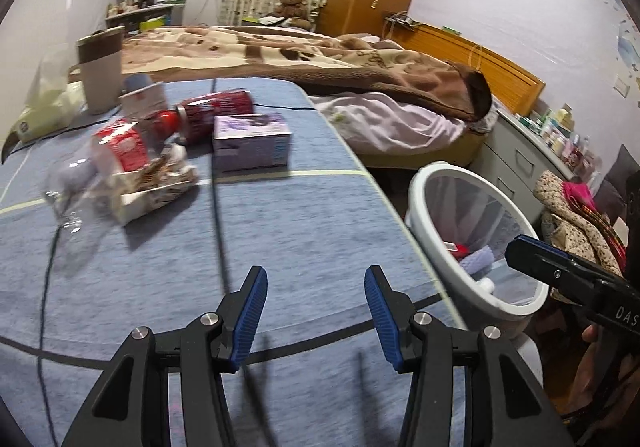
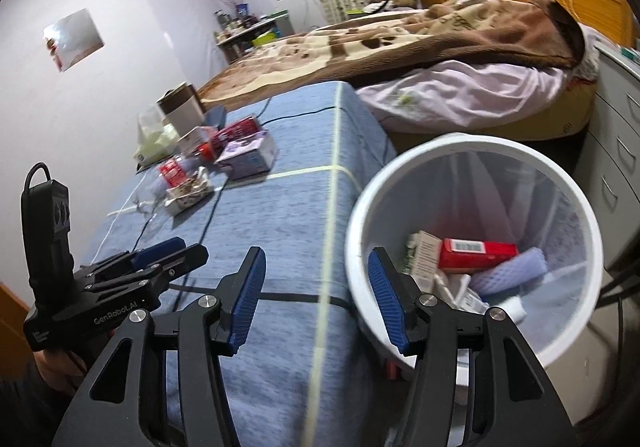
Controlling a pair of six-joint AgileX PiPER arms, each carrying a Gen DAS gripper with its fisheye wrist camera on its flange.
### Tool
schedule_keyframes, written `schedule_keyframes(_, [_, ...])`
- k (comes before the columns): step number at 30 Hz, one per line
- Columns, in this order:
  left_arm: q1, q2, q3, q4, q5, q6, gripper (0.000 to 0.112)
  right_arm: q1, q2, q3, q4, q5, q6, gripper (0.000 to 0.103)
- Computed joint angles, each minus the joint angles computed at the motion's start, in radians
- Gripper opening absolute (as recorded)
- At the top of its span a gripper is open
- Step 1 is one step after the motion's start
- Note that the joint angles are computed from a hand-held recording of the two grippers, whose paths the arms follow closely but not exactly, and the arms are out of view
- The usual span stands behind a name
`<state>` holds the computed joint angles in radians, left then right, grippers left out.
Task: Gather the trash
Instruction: 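Grasp the Coca-Cola plastic bottle with the left tool while the right tool grasps the purple juice box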
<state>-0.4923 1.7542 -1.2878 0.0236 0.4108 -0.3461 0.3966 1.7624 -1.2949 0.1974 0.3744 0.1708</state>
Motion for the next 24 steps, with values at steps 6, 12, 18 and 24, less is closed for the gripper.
schedule_keyframes(6, [0.038,-0.052,0.056,0.085,-0.004,-0.055,0.051,0.023,0.065,-0.103,0.018,0.057,-0.056,0.056])
schedule_keyframes(12, [0.124,-0.075,0.061,0.04,0.02,0.005,0.051,0.04,0.131,-0.225,0.01,0.119,-0.1,0.058])
schedule_keyframes(18, [0.21,-0.072,0.015,0.063,0.045,0.031,0.051,0.055,0.21,-0.366,-0.001,0.182,-0.125,0.058])
schedule_keyframes(24, [0.273,-0.03,-0.074,0.093,0.072,0.056,0.051,0.055,0.299,-0.516,0.019,0.263,-0.159,0.058])
